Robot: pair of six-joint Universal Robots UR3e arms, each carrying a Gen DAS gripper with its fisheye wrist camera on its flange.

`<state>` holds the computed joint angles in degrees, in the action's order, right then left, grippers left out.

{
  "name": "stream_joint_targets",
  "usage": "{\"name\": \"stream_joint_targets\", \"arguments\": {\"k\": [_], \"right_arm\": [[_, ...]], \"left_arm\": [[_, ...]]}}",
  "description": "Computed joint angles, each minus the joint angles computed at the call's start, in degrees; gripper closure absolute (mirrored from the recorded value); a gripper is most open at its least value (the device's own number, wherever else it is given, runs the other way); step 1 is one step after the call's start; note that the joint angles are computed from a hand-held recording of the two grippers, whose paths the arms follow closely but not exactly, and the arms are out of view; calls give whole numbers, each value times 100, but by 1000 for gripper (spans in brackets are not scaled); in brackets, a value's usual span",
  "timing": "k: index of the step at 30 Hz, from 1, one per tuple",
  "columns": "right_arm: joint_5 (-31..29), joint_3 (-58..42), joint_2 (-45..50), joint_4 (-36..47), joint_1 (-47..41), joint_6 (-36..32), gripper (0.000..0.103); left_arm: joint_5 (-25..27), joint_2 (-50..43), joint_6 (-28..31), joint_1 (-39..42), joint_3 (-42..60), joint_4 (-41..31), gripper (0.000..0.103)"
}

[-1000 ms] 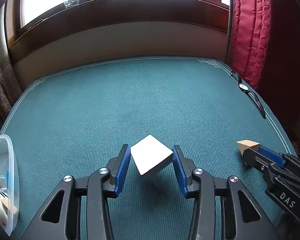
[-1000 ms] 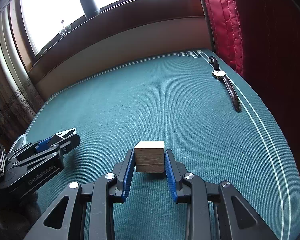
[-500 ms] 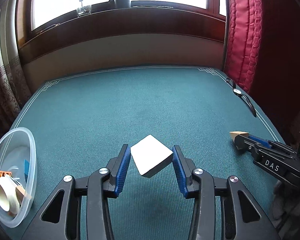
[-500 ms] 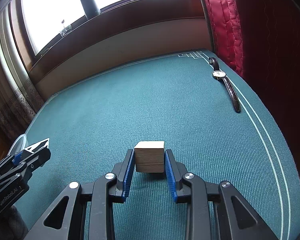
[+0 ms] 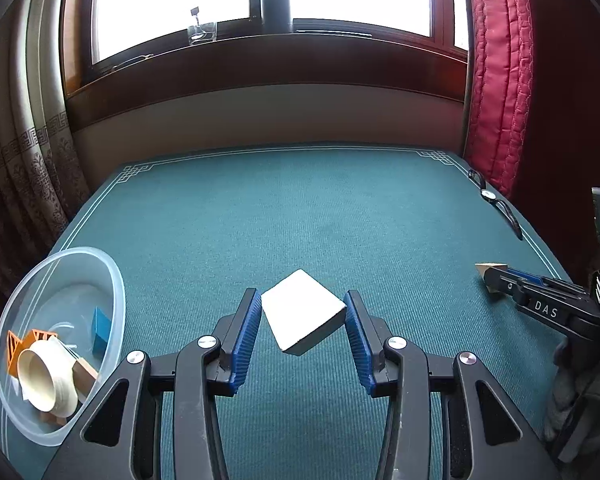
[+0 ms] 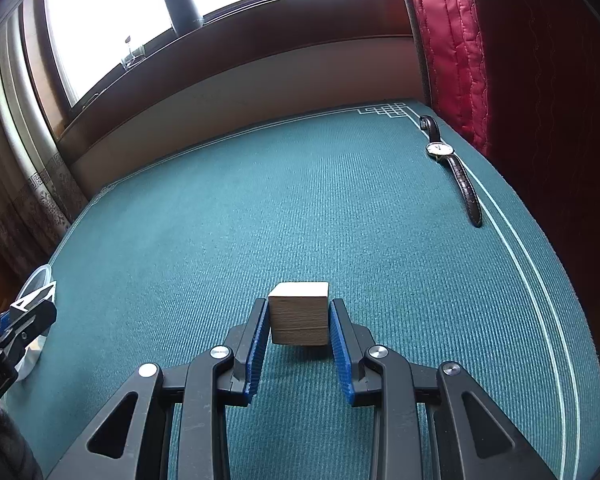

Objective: Organize rigid objects
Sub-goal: 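Carry the white prism into the bowl and open the left tool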

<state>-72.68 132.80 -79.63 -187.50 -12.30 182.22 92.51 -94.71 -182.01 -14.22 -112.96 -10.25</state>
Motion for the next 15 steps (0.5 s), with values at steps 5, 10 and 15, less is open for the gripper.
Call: {"name": "stream_joint_targets", "arguments": {"k": [5,10,15], "right_arm": [[-59,-85,49,80,16,-25,71],[-215,-221,113,211,116,-38,71],[-504,-352,208,235,265,-16,71]], "left_arm": [[-167,440,118,286,-408,82,59],[-371,889,239,639,-798,139,59],[-639,1326,390,1052,-1162,154,59]]}}
